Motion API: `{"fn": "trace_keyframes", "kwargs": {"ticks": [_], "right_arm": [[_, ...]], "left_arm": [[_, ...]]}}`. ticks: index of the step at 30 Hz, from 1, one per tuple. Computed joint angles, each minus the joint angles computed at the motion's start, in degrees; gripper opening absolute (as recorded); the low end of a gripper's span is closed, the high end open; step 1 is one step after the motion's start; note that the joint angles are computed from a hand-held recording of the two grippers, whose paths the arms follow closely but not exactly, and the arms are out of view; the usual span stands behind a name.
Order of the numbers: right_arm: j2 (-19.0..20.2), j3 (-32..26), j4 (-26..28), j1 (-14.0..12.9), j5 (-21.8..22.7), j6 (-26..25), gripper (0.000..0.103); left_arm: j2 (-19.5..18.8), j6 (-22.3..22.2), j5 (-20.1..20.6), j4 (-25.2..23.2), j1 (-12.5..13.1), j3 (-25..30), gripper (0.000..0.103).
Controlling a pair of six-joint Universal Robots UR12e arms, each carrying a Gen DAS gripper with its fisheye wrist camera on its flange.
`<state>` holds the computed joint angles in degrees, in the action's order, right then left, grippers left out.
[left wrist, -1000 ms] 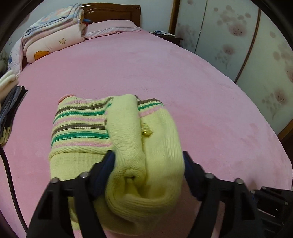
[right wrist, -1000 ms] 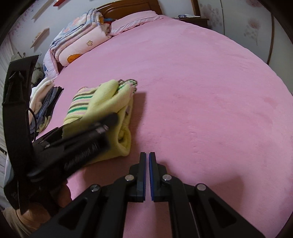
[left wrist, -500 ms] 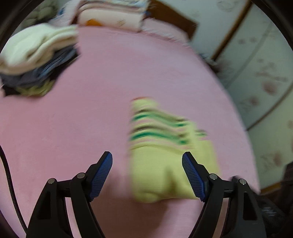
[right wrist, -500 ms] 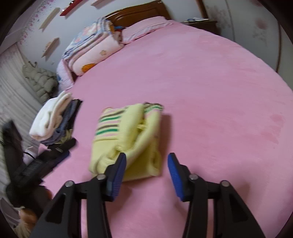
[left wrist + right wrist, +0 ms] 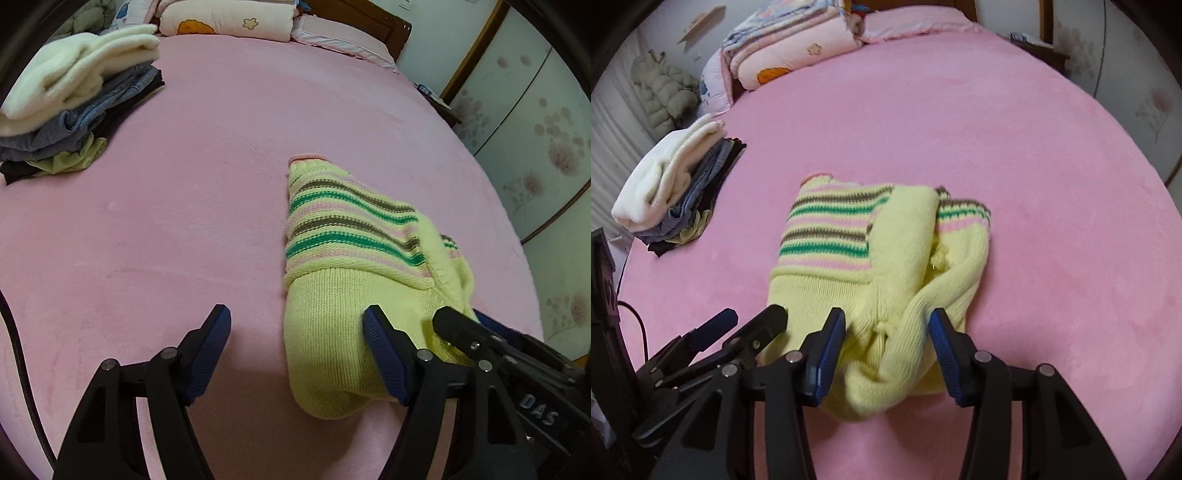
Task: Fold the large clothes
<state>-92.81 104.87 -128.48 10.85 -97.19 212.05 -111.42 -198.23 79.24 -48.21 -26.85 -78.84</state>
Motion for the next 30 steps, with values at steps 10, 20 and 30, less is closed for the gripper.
{"fn": "trace_keyframes", "kwargs": {"ticks": [10, 20, 30], "right_arm": [[-4.5, 9.3, -8.8, -3.1, 4.7, 6.3, 0.022], [-6.0, 11.6, -11.8, -3.5, 4.6, 8.8, 0.047], [-8.4, 10.4, -13.7, -2.7, 2.0, 5.8, 0.094]], "left_arm": [[-0.8, 4.8, -3.0, 0.7, -0.2, -0.7, 0.075], [-0.8, 6.6, -3.9, -0.5, 0.5, -0.5, 0.077], [2.2, 6.7, -7.8, -1.3, 3.2, -1.3, 0.102]]}}
